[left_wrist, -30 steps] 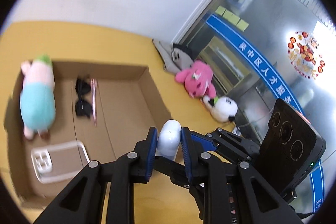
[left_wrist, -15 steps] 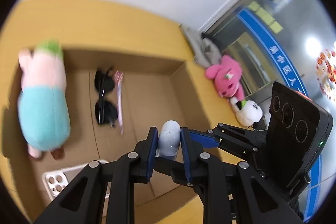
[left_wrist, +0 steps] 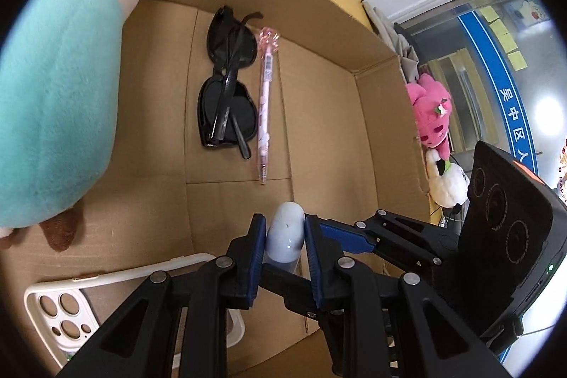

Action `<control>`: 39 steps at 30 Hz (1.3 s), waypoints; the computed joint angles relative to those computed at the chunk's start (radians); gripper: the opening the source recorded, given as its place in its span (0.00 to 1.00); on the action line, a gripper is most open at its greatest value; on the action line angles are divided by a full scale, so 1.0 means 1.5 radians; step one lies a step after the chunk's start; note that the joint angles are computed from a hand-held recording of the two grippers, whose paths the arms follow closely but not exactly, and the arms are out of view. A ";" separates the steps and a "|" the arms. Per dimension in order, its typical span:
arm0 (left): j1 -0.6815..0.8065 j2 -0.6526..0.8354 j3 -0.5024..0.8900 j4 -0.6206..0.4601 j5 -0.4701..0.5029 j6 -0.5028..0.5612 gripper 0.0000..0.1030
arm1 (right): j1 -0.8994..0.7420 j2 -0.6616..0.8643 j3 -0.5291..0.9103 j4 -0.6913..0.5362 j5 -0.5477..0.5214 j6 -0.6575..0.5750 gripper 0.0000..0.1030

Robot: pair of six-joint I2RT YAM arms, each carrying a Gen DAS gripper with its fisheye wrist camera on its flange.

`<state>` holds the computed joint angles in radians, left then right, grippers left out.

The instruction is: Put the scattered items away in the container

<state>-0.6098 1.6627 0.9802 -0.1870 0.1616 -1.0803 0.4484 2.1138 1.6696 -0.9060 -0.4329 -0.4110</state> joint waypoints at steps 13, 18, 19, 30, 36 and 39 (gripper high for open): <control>0.004 0.058 0.020 0.006 0.024 -0.001 0.20 | 0.011 0.006 -0.007 0.010 0.034 0.002 0.40; 0.003 0.064 0.030 0.001 0.026 0.002 0.20 | 0.014 -0.005 -0.024 0.022 0.042 0.000 0.39; 0.003 0.063 0.031 -0.003 0.026 0.005 0.21 | 0.014 -0.006 -0.027 0.023 0.043 -0.001 0.39; -0.037 0.029 0.063 -0.092 -0.077 0.016 0.33 | 0.008 -0.058 -0.088 0.064 0.057 -0.001 0.48; -0.179 -0.057 0.120 -0.239 -0.346 0.009 0.56 | -0.047 -0.261 -0.274 0.176 0.012 -0.002 0.99; -0.276 -0.072 0.157 -0.337 -0.501 -0.046 0.73 | -0.070 -0.372 -0.362 0.227 -0.002 0.013 1.00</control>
<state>-1.0239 1.5552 1.2157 -0.6924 -0.5901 -1.1489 0.3436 1.5553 1.1264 -0.5662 -0.4360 -0.3917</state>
